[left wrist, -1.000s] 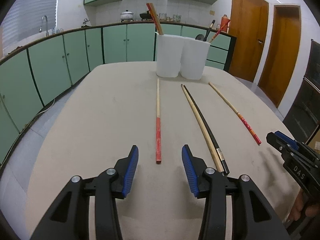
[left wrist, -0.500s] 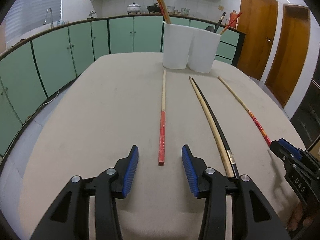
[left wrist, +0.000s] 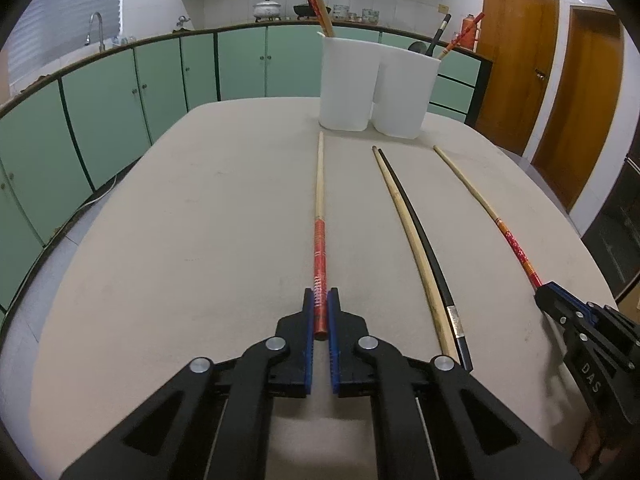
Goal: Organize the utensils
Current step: 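Lift both red-patterned chopsticks and lower them into the white holder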
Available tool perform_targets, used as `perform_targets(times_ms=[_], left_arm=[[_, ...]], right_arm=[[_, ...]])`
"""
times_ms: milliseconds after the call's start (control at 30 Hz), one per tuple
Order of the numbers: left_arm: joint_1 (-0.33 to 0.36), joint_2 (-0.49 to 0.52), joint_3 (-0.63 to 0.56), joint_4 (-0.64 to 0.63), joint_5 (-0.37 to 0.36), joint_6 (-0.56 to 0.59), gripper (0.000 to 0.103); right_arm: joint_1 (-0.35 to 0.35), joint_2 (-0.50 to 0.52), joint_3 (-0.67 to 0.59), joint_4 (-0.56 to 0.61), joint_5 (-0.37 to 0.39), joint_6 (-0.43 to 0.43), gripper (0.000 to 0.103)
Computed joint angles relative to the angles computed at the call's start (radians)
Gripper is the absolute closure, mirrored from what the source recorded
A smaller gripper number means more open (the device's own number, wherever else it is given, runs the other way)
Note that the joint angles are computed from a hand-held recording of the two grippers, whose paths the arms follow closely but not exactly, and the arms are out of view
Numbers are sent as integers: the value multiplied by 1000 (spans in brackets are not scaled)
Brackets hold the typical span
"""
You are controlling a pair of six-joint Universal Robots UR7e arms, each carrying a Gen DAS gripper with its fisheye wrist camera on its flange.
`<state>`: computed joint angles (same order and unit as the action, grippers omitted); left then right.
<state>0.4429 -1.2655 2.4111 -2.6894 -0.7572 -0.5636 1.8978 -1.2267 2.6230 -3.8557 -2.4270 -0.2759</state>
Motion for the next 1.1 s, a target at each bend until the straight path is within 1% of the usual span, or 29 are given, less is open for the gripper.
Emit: perform_targets(times_ms=[100, 167, 233, 333, 433, 533, 667, 800, 1000, 1100], left_arm=[[-11, -17, -4, 16, -6, 4, 97], [-27, -34, -10, 34, 5, 8, 97], [-46, -54, -22, 55, 21, 14, 97], [-75, -81, -47, 71, 45, 45, 97], [-95, -101, -80, 75, 61, 82, 97], [-110, -112, -106, 51, 75, 121, 97], [-112, -105, -141, -10, 74, 188, 97], [-104, -75, -182, -90, 61, 279, 97], [-85, -40, -234, -170, 44, 377, 97], [-78, -31, -260, -194, 30, 417, 97]], right_arm=[[13, -27, 1, -5, 3, -9, 98], [36, -44, -5, -12, -8, -35, 98], [58, -82, -14, 10, -9, -49, 98], [94, -120, -34, 18, -26, -93, 98], [129, -170, -68, 49, -25, -136, 98], [160, -201, -102, 65, -25, -174, 98], [181, -257, -154, 153, 5, -182, 98], [175, -321, -216, 312, 57, -127, 98], [180, -353, -325, 494, 112, -93, 98], [186, -350, -380, 559, 127, -101, 98]])
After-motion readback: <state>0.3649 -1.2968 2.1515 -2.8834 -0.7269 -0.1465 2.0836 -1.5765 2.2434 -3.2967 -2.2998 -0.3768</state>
